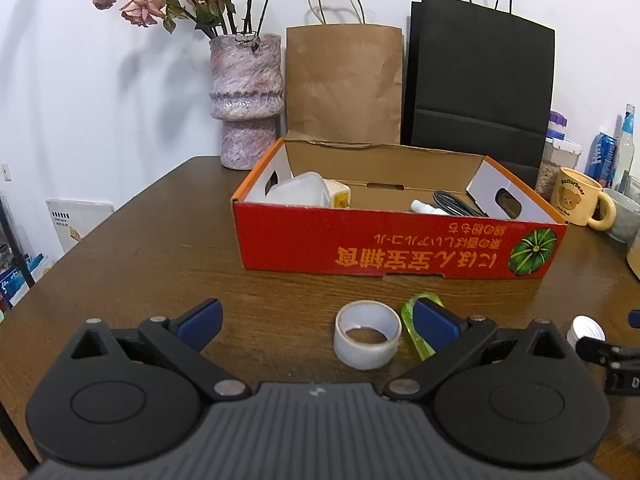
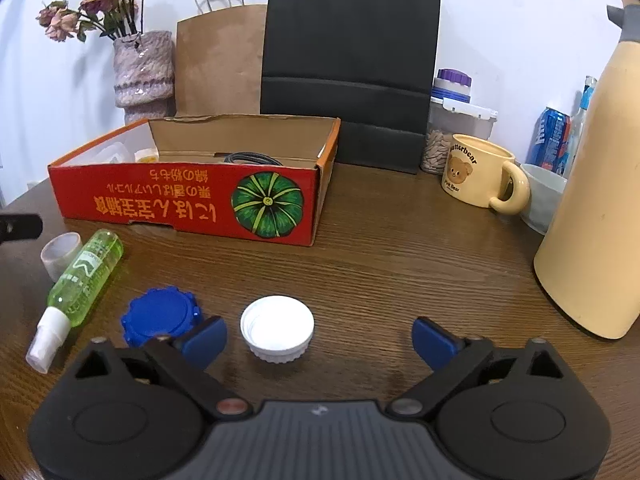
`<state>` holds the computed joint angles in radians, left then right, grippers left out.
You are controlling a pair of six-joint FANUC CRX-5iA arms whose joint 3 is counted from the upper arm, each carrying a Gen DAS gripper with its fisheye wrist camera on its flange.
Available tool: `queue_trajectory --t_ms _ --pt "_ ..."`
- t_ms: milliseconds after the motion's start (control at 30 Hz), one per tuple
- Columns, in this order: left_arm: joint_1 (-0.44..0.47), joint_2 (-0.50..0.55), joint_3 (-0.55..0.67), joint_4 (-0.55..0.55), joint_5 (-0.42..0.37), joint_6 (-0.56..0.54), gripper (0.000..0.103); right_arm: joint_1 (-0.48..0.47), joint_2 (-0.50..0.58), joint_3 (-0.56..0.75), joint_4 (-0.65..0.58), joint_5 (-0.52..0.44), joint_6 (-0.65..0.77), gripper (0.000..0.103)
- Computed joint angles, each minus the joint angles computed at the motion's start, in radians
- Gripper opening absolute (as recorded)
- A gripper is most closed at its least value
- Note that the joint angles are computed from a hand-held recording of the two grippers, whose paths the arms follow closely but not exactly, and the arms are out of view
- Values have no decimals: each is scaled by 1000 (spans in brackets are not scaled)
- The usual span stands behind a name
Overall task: Organize rigid objects
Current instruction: 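Move both grippers back toward the remaining items on the table, then grasp the green bottle with the left gripper while the right grasps another white cap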
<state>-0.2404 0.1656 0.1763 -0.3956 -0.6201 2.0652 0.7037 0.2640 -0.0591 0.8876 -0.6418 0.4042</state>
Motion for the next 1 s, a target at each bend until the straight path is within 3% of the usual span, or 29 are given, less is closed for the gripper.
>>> queue_trajectory --t_ms 233,300,333,767,1000 --pt "-10 -7 -14 6 -6 6 103 -9 -4 -2 -47 61 26 69" --pt "-13 -7 -14 3 -7 8 103 -4 1 9 -69 57 53 54" --pt "-16 -7 -14 0 -9 11 103 -4 1 10 -79 63 65 39" --pt "-28 9 -1 20 -29 11 103 -13 -26 -56 92 110 -85 39" --pt "-51 43 39 21 -64 24 103 -18 -30 -67 126 107 -131 39"
